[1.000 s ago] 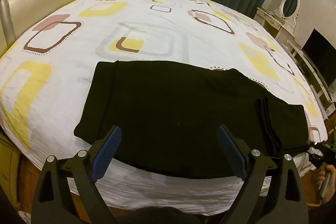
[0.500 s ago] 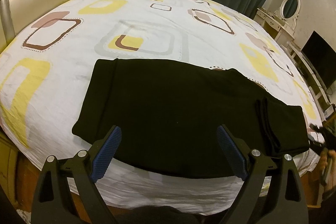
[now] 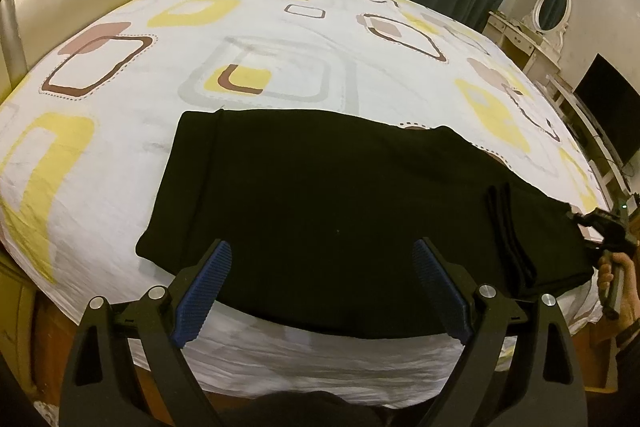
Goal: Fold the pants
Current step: 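Grasp the end of the black pants with the left tool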
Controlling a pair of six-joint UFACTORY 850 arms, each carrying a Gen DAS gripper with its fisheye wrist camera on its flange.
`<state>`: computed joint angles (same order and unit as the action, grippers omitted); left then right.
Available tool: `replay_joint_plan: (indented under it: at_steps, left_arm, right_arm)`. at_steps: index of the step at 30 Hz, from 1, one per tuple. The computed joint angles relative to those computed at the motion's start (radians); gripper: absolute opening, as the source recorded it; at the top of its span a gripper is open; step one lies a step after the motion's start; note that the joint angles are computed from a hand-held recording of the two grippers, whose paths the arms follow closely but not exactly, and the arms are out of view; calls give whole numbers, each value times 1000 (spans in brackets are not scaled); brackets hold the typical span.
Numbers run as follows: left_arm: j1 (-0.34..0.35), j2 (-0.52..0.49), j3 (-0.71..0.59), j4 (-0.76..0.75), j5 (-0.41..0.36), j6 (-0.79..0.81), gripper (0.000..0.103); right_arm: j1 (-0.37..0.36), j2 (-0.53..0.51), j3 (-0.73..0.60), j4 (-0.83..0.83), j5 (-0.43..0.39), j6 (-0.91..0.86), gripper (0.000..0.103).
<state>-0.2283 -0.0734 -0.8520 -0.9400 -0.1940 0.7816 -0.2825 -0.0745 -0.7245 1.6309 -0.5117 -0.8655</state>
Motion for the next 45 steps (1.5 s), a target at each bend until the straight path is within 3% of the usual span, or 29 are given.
replay_joint_plan:
  at_steps: [3,6,8,13,16,26,30,34,37,40,45]
  left_arm:
    - [1,5,3,-18,4,19,91]
    - [0,3,4,-15,6,15,91]
    - [0,1,2,-8,4,8,91]
    - [-5,10,8,-19,14,26,91]
    - [-6,10,8,-12,17,24,91]
    - [24,-9,-11,38,2,-25,91]
    - [90,-33,-35,-82,-93,79,91]
    - [209,-100,-90,-219,-290,163,91]
    - [282,-159,-131,-264,-392,194,91]
    - [329,-221,-176,-267,-460,221,91]
    - [351,-315,-239,-237,-528,222,90]
  right_arm:
    - [31,103,53,102,85,-82,38]
    - [48,181,119,259,-3,-197,49]
    - [65,199,141,230,-58,-167,50]
    - [120,179,160,177,-122,-96,50]
    - [143,161,156,148,-108,-69,51]
    - [134,150,183,193,-147,-136,51]
    - [150,146,170,188,-125,-138,51]
    - [147,145,170,188,-132,-141,51]
    - [143,143,173,191,-140,-148,51]
    - [144,143,173,193,-139,-151,51]
    - [142,142,174,201,-139,-154,52]
